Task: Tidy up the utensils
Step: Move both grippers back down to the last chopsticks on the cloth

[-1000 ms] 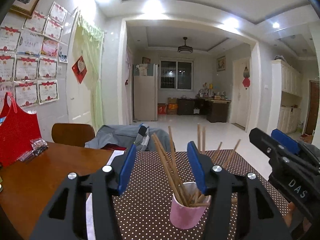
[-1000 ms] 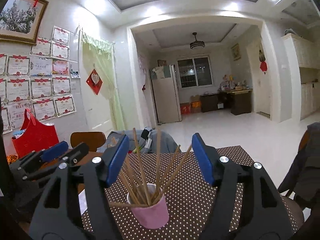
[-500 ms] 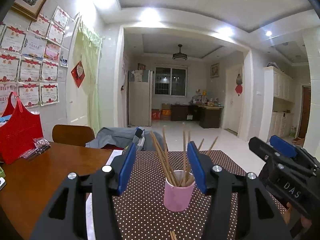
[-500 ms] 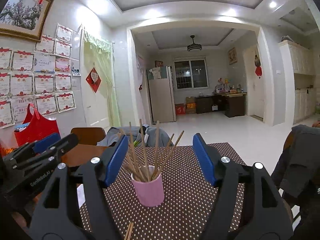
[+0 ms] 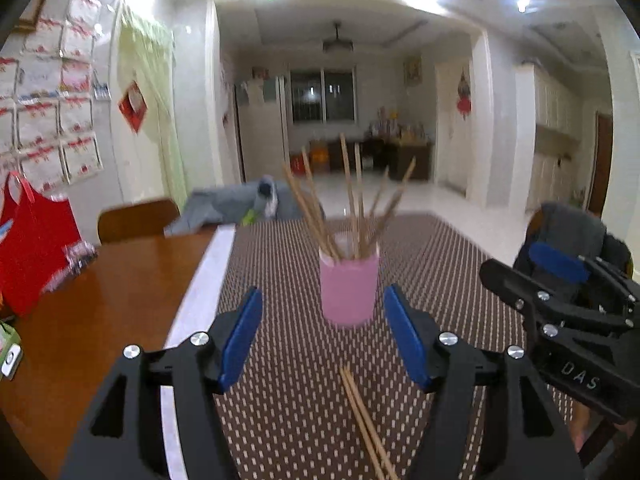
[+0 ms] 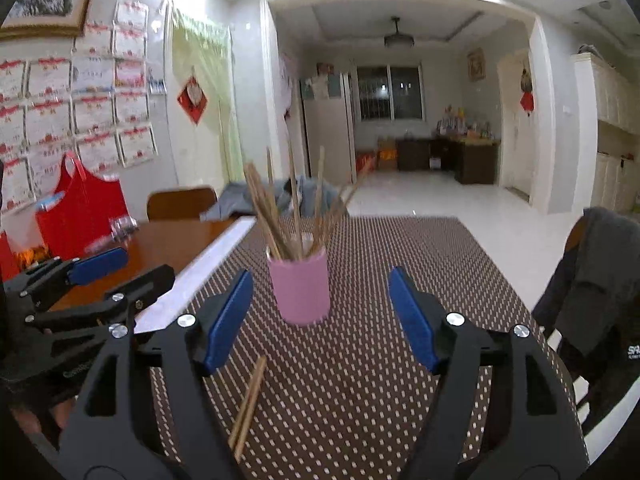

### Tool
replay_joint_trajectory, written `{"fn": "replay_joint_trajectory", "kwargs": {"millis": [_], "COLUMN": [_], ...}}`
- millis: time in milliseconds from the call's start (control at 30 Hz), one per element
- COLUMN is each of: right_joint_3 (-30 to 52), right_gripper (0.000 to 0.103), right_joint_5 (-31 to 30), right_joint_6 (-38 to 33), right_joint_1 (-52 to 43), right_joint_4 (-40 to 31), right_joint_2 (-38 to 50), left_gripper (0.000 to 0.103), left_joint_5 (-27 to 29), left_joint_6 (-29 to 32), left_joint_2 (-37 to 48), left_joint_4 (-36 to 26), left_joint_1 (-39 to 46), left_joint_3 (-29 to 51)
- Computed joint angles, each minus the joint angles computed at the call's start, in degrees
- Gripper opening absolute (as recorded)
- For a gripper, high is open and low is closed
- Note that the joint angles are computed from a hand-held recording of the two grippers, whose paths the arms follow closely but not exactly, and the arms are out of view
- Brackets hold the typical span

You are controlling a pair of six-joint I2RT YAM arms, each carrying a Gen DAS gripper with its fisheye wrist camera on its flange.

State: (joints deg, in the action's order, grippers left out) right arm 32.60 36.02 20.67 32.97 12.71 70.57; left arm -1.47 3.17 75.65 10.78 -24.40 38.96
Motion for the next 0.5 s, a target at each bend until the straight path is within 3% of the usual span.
{"fn": "replay_joint_trajectory", "kwargs": {"millis": [300,500], "right_joint_3": [-1.46,-3.18], "right_gripper": [0.070,0.070], "right_joint_5": [-12.45,-20.81], "right_joint_6": [7.19,10.84], "right_joint_1": [-4.96,-8.85], "right_joint_4": [-3.81,-4.21], "right_joint_2": [5.79,8.52], "left_gripper": [0.063,0.063], "left_joint_5": [7.16,8.24], "left_joint_6": [-0.43,-1.27], "left_joint_2": [17.22,26.30], "left_joint_4": [-17.99,-24.25], "left_joint_1": [3.49,4.20], "left_joint_3": [10.84,15.72]}}
